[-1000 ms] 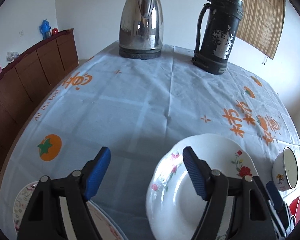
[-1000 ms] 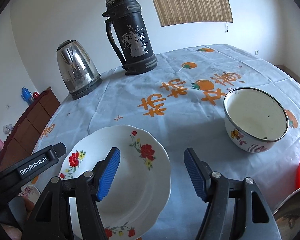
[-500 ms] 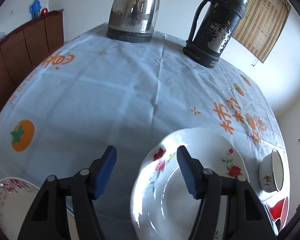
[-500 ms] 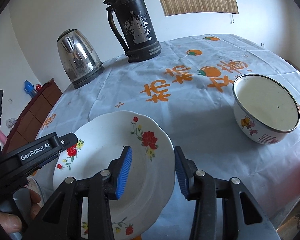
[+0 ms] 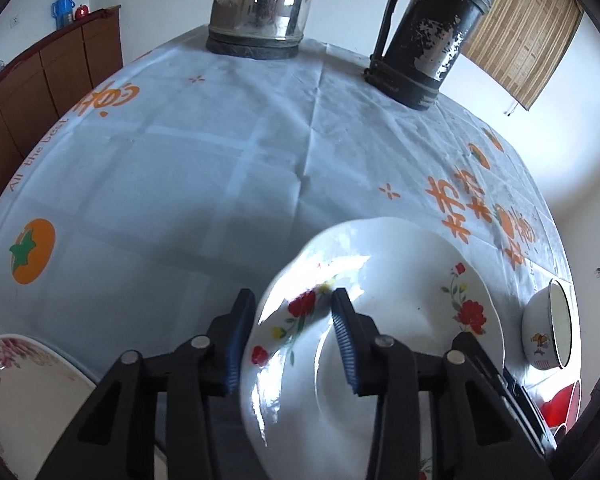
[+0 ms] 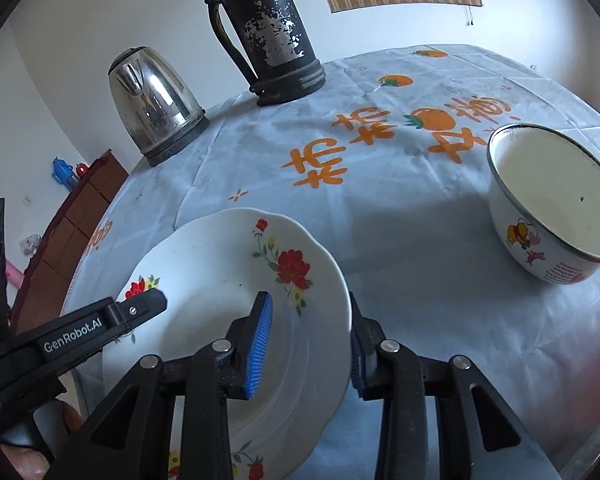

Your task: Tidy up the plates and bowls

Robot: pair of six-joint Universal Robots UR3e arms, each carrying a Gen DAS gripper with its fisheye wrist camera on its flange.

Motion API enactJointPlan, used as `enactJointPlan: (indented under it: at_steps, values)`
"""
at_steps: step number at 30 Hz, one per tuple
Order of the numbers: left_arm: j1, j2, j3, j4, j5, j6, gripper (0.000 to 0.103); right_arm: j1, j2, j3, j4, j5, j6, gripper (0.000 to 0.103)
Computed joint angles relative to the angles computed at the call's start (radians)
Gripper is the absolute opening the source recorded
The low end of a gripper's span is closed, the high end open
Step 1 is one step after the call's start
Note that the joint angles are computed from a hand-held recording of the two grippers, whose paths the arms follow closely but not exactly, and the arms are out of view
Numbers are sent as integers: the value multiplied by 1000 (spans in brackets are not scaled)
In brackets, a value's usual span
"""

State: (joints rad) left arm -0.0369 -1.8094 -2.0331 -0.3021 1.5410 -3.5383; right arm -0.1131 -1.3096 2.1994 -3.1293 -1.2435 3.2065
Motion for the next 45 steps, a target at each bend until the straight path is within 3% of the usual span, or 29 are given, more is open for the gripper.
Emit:
enactJointPlan:
  at_steps: [5,11,17,27,32,35,37,45]
  values:
    - [-45,-4,-2,28,78,-17,37,-11,2,9,-15,2,8,30]
    - [-27,-3,-13,43,58,-18,38,-9,7,19,-44,-6,8,31]
    - [-61,-15,-8,59,115,-29,38,-6,7,20,-49,-6,6,32]
    - [-101,-5,-20,89,201,-47,34,-29,-20,64,-80,22,1,26]
    - [-96,10,-36,96,192,-42,32,-4,-40,78,-140,-26,-1,23]
    - [-85,20,-48,100,167,-47,32,-35,-40,78,-106,25,5,22]
    - [-70,35,-62,103,147,-43,23,-40,-42,82,-112,31,11,21]
    - [-19,102,-117,125,61,-17,16,-80,-63,117,-137,92,19,19]
